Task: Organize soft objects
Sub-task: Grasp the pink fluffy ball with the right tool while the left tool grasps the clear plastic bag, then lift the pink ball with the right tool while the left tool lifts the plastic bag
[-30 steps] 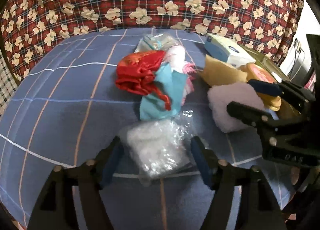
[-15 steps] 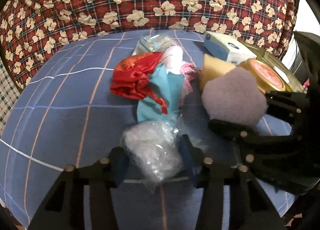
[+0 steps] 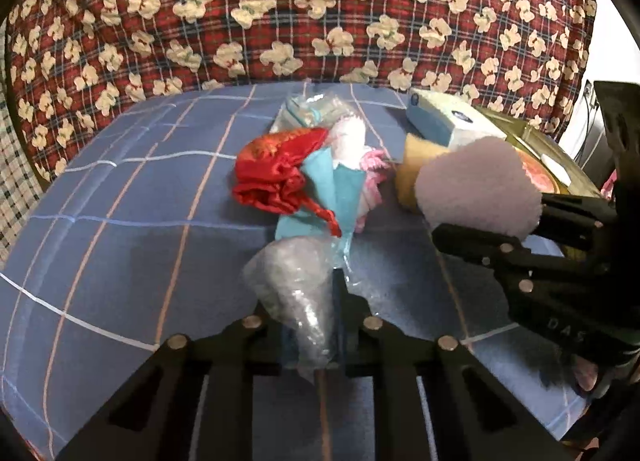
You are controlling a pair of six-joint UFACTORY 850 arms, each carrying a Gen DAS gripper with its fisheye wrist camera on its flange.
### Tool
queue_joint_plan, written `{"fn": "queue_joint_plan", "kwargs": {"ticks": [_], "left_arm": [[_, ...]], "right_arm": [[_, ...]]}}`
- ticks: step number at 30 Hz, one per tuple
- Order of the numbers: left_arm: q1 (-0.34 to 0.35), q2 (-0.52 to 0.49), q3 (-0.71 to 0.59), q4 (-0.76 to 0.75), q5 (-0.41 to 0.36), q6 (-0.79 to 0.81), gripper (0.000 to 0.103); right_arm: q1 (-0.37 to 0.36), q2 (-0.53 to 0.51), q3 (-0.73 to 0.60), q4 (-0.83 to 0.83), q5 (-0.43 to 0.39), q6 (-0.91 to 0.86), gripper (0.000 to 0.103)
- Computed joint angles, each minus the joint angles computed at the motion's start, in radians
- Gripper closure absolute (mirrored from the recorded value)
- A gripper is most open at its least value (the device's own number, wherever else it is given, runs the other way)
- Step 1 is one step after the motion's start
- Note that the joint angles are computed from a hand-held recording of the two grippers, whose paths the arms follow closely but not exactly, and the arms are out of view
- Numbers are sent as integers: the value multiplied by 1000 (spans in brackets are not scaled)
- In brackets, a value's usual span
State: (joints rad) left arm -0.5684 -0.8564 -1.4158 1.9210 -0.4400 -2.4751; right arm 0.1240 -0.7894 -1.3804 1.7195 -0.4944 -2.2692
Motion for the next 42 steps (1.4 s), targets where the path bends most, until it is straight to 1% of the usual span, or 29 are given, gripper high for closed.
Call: {"fn": "queue_joint_plan", "kwargs": {"ticks": [4,10,13,18,24,26,33,42], "left_arm": [[-5,1,3,-3,-27,-1,89],[-11,12,28,51,-80,-82,90],[-7,21,46,141,-101,-197,90],[-21,11,32,133,-164,-188,90],[-24,3,16,135,-201,-192,90],[-20,-2,3,116,-182,-173,90],[-22,0,1,119,-181,-170,90],[-14,-7,-37,83,-183,-107,90]], "right_arm": [[-3,7,11,42,-10,-43,79],[-7,7,10,62,-14,-54,79],[-8,12,20,116,-31,-103,79],[-12,28,51,238,-85,-226,79],[-13,18,33,223,-85,-183,79],[-12,17,32,228,-81,-184,79],[-9,21,40,285,-95,-235,79],[-8,14,30,329,-99,-248,79]]}}
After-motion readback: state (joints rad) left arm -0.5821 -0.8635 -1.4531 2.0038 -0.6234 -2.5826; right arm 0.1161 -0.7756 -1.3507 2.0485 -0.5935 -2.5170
